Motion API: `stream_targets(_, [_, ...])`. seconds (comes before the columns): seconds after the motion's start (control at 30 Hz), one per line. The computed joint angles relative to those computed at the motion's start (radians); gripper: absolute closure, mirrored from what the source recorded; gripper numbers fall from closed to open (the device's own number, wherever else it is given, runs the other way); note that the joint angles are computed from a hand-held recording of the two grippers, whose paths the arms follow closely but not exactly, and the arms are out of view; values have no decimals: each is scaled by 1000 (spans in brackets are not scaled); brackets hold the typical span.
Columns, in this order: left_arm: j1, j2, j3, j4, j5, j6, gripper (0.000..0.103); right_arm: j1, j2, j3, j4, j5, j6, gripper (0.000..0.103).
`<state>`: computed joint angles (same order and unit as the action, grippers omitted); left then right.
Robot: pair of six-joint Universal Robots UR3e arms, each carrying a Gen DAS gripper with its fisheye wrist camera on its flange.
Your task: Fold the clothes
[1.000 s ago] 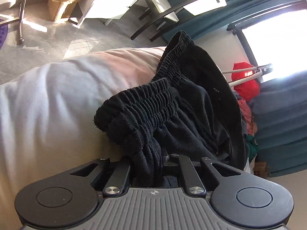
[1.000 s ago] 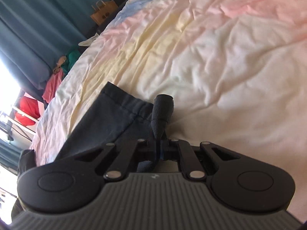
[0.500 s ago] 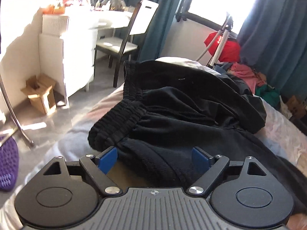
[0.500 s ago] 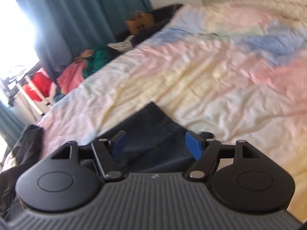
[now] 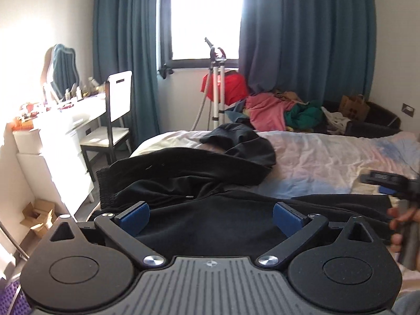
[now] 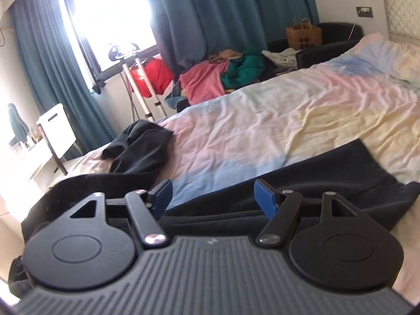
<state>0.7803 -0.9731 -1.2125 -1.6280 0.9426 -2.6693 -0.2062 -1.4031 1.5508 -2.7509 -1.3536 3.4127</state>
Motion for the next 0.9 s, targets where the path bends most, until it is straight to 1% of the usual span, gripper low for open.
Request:
stream_targets(0.03, [-74, -39, 71, -20, 38, -39, 0, 21, 23, -27, 15, -15, 11, 32])
stream_targets(0.1, [-231, -120, 186, -10, 132, -143, 0, 53, 68, -113, 92, -43, 38, 32])
stream_targets(0.17, [-401, -206, 298, 12, 251, -249, 0, 76, 107, -210, 177, -56, 66, 32])
stream_targets(0.2, [-487, -247, 350, 27, 320, -298, 0, 84, 119, -236, 186, -56, 73, 32])
stream_targets(0.23, [-553, -286, 400, 32, 370, -335, 0, 91, 128, -256, 193, -55, 82, 32])
stream_targets(0.3, [-646, -355, 498, 24, 433, -387, 0, 96, 135, -259, 190, -45, 109, 32])
stream_targets(0.33, [-672, -383, 545, 10, 446, -404, 0, 99, 139, -260, 188, -40, 123, 32])
stream_targets(0.43, [-701, -441, 653, -42, 442, -438, 0, 101, 147, -243, 160, -26, 161, 32])
stream_targets(0.47, [-690, -446, 674, -59, 424, -438, 0, 107, 151, -242, 159, -40, 163, 32])
stream_targets(0.53, [-624, -437, 698, -100, 351, -415, 0, 111, 155, -232, 148, -50, 172, 32])
stream_targets(0.6, [-549, -411, 679, -125, 271, -388, 0, 104, 152, -203, 116, -38, 187, 32])
stream_targets(0.63, [-536, -401, 658, -114, 265, -386, 0, 104, 153, -192, 102, -41, 187, 32])
stream_targets(0.67, [-545, -399, 639, -94, 284, -393, 0, 107, 157, -188, 96, -54, 185, 32])
stream_targets(0.7, [-537, -396, 635, -99, 286, -392, 0, 109, 160, -181, 87, -65, 184, 32])
stream_targets(0.8, [-475, -384, 661, -174, 236, -365, 0, 100, 157, -142, 57, -63, 190, 32])
stream_targets(0.9, [-436, -364, 651, -200, 190, -373, 0, 93, 153, -102, 20, -75, 175, 32])
